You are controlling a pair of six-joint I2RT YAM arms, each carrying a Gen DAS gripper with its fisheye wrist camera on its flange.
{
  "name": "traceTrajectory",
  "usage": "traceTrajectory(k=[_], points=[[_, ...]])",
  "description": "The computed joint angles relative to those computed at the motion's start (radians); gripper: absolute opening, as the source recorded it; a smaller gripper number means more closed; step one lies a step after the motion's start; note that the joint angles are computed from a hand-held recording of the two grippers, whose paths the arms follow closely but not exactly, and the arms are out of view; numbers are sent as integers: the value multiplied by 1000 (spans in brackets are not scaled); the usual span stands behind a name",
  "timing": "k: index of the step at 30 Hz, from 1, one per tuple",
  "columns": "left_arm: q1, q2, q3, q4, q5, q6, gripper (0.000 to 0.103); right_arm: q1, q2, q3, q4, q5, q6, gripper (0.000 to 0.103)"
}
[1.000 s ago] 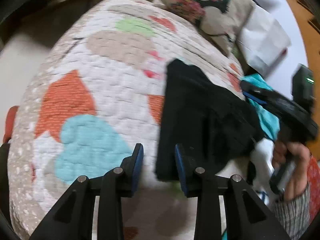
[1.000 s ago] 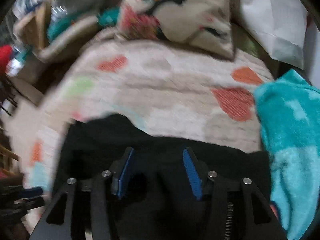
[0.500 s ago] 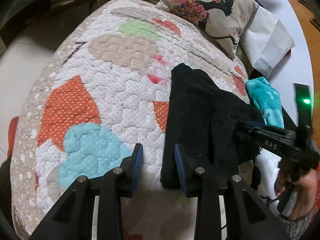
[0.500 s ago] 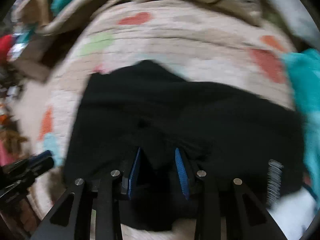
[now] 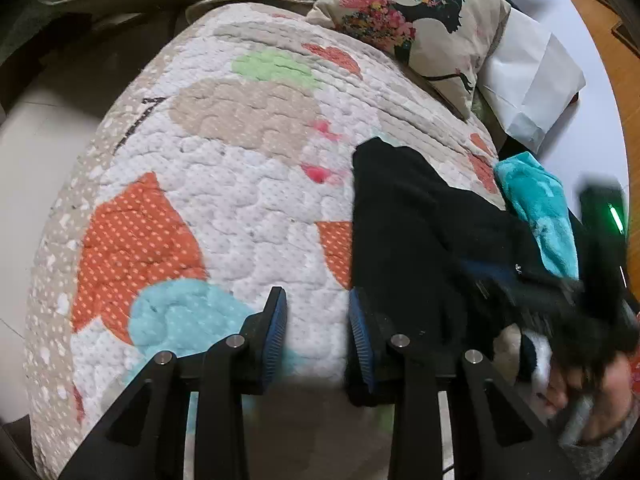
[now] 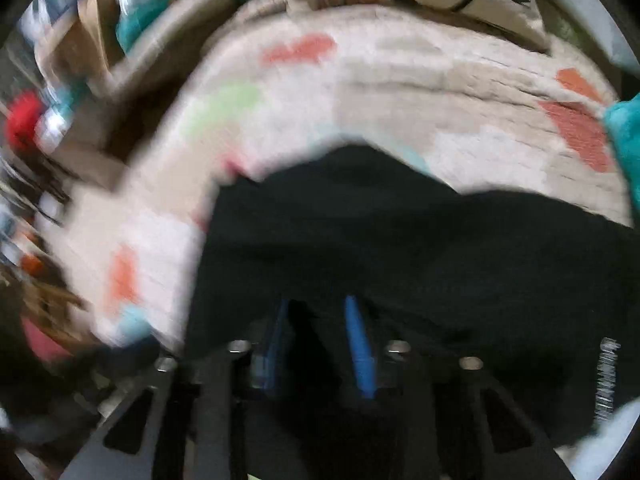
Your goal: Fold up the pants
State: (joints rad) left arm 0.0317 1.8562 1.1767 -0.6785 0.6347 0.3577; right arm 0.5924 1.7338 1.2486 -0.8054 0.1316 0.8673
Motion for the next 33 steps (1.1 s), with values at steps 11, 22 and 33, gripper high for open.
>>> traceTrajectory(k=[11, 22, 33], points=[[-77, 30, 18, -25, 46, -62, 37, 129, -145, 43, -386, 14, 84, 33], [-153, -76, -144, 149, -58, -53, 25, -97, 296, 560, -236, -170, -74, 51], [-87, 19, -4, -18, -5, -65, 9, -11, 524, 844, -431, -80, -114, 12]])
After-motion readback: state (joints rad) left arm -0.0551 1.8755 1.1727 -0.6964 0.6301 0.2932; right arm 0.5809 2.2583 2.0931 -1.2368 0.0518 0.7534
